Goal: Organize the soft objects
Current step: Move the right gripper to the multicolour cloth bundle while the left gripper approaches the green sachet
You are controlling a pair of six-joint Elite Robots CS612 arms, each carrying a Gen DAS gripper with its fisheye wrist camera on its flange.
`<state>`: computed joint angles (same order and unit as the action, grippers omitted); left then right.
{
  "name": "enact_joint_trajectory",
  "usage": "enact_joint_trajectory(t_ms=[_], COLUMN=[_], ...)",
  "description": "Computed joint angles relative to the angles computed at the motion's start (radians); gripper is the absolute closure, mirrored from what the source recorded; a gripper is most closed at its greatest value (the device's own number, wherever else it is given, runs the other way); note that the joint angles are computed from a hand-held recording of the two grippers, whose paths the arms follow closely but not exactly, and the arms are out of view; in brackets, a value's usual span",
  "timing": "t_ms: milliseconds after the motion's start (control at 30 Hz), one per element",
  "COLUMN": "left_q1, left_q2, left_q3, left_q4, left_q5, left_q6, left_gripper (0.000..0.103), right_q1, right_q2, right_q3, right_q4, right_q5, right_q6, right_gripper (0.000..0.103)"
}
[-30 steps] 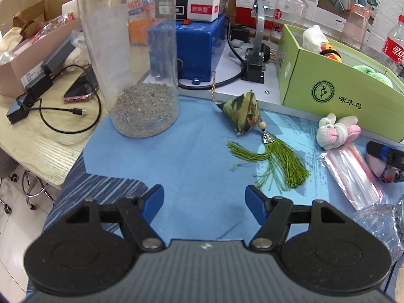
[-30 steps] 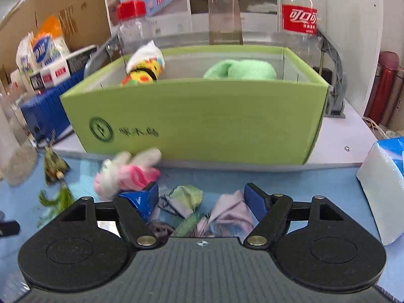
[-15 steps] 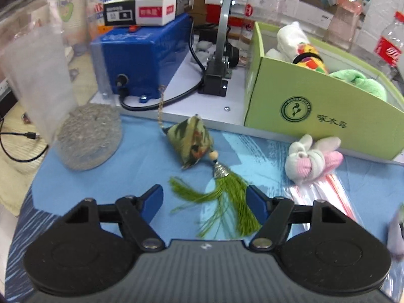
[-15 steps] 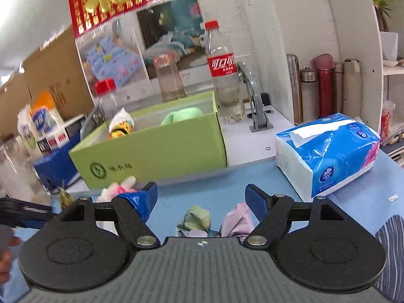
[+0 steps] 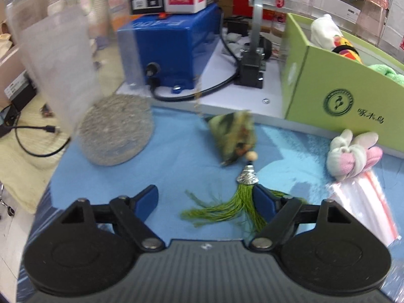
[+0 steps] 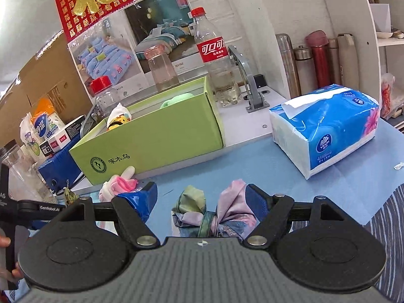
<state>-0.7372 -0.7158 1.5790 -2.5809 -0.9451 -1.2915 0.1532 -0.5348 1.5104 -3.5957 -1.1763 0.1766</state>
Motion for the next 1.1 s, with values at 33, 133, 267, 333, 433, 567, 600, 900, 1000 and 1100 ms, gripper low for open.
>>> enact_joint_trajectory(t_ms=[33, 133, 267, 333, 433, 567, 600, 900, 1000, 1100], left_q1=[-0.002, -0.011, -0.033, -0.040, -0.033, -0.013, -0.006, 0.033, 0.038, 0.039], left_q2=[-0.009, -0.034, -0.066, -0.065, -0.038, 0.011, 0.023, 0.076, 0.085, 0.087], left_q3=[0.013, 0.052, 0.097, 0.104, 0.057, -0.017, -0.029, -0.065, -0.065, -0.063], left_q4=[0.015, 0.056, 0.030, -0.056, -0.103, -0.123, -0.138, -0.233, -0.261, -0.273], left_q5=[0.002, 0.012, 0.060, 0.099, 0.121, 0.125, 0.116, 0.028, 0.015, 0.018], left_q6=[-0.011, -0.045, -0.034, 0.019, 0.116, 0.230, 0.258, 0.328, 0.316, 0.322], left_gripper=[0.015, 0.010, 0.010, 0.010, 0.010, 0.010, 0.010, 0.010, 0.010, 0.010], right_q1=[-0.001, -0.001, -0.003, -0.004, -0.004, -0.006, -0.008, -0.011, -0.003, 0.010], right_q2=[-0.001, -0.005, -0.007, -0.005, -0.007, -0.021, -0.025, -0.041, -0.034, -0.029], right_q3=[0.003, 0.010, 0.016, 0.015, 0.013, 0.032, 0.038, 0.056, 0.033, 0.015], right_q4=[-0.005, -0.018, -0.034, -0.048, -0.036, -0.012, 0.000, 0.101, 0.132, 0.149], right_q5=[0.008, 0.013, 0.020, 0.015, 0.003, -0.027, -0.034, -0.044, -0.048, -0.075], right_q6=[0.001, -0.001, 0.008, 0.017, 0.008, -0.042, -0.060, -0.170, -0.179, -0.210], right_gripper=[0.040, 0.040, 0.040, 0.039, 0.039, 0.039, 0.039, 0.039, 0.039, 0.038])
